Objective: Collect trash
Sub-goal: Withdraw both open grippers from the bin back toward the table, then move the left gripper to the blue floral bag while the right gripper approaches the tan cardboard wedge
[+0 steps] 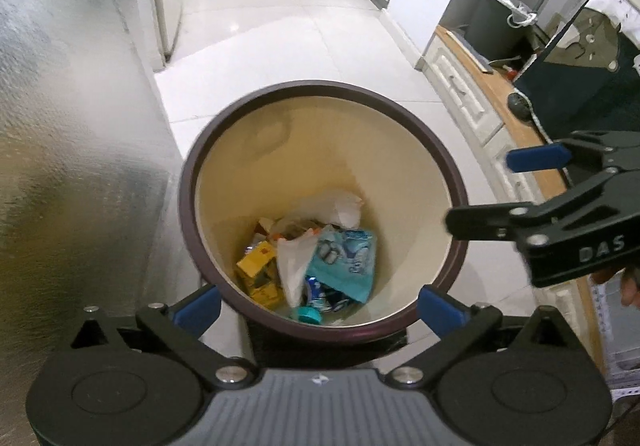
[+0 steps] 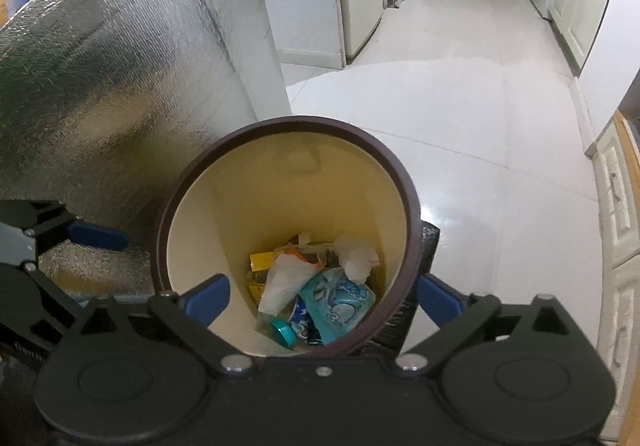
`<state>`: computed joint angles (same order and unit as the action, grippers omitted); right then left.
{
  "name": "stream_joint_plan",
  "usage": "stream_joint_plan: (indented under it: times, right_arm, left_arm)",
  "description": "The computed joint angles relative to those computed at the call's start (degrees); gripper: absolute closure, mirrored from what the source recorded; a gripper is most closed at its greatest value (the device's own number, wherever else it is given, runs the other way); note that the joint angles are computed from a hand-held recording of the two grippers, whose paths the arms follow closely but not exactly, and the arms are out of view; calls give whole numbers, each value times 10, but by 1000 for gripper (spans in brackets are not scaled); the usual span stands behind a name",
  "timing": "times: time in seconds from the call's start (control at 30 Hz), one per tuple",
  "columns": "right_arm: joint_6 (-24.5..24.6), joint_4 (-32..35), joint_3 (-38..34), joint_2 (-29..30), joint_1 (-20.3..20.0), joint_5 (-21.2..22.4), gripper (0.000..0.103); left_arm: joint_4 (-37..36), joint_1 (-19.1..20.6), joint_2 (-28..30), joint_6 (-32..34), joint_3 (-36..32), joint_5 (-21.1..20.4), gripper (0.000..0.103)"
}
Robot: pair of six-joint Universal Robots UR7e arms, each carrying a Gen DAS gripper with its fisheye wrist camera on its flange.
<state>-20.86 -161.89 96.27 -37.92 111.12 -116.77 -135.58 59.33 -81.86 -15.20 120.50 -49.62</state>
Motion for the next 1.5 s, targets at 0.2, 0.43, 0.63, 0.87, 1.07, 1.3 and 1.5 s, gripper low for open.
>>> stream_joint_plan:
  times: [0.2,0.43,0.63,0.87,1.07,1.3,1.5]
  right_arm:
    - [-19,-16,24,-16,3,-14,0]
    - [-24,-31,56,-38,10,-21,0]
    - [-21,-49,83,-56,21,-28,0]
    - [-17,-78,117,-82,35,-35,0]
    - [-19,-113,150,-114,53,-36,0]
    - [-27,-160,174,-138,77,-31,0]
    - [-44,-207,181,-147,104,-17,0]
  left_arm:
    - [27,-18,-14,-14,7,34,0]
    - [47,-37,-34,-29,16,60,0]
    - [62,-55,-55,-38,29,68,0]
    - [58,-87,-88,-34,52,75,0]
    - [58,-124,-126,-32,72,92,0]
    - [65,-176,-177,-27,88,120,0]
    - [52,-227,-224,-11,98,144,0]
